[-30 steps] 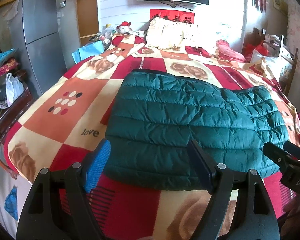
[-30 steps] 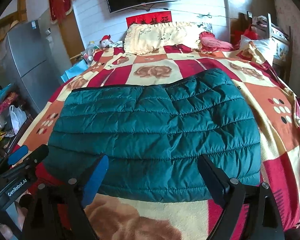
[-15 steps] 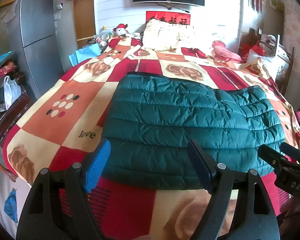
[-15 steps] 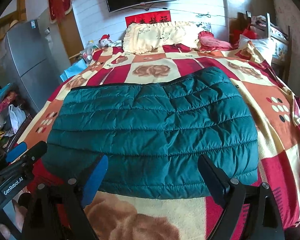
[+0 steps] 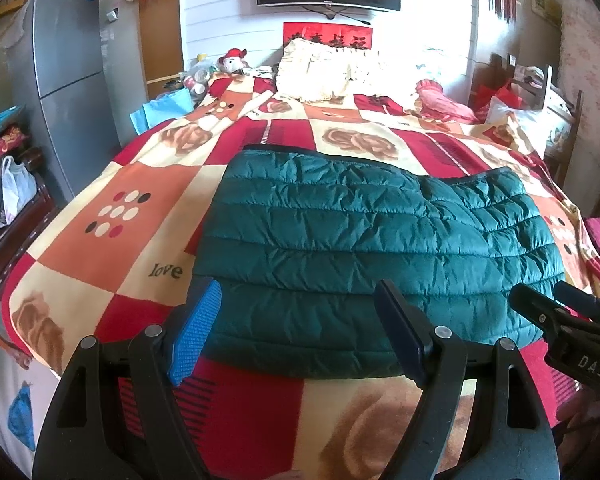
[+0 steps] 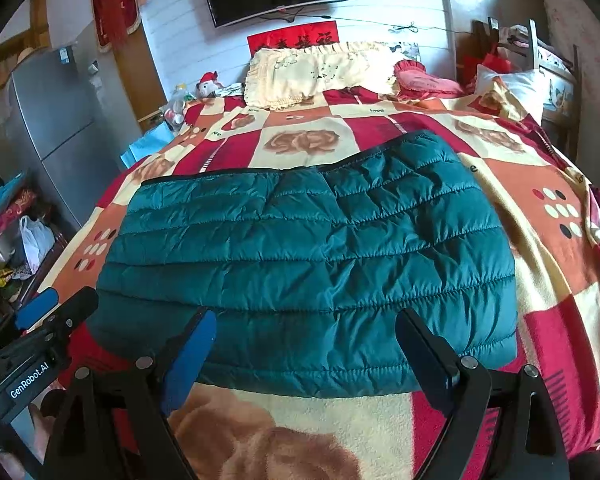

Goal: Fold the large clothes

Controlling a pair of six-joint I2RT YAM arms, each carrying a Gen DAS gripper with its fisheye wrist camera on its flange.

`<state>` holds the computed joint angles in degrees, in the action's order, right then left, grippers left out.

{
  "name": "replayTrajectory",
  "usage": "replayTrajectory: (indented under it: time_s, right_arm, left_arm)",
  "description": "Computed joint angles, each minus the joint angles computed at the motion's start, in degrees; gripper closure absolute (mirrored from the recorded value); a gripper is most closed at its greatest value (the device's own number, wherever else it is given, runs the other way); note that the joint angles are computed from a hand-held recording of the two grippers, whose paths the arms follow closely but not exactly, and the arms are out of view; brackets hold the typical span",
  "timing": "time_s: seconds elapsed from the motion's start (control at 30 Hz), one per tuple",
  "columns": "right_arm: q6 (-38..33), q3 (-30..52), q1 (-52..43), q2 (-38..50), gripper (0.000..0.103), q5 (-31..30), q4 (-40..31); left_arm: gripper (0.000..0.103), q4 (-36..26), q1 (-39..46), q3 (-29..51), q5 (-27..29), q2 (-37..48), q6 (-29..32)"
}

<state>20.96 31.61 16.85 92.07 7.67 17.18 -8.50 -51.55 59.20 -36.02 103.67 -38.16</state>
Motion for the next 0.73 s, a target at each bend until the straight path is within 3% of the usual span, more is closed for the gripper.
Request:
replayTrajectory:
  time_s: [0.43,0.73]
  right_arm:
    - [0.3,0.7,0.7,1.1,0.013,0.1,-0.1]
    - [0.4,1.0,-0.2,2.6,0.014,-0.5,0.4]
  left_arm:
    - [0.023,0.6,0.4,-0.1,1.1,0.3,0.0]
    - [0.023,4.6,2.8,-2.8,2.8,0.1,1.1]
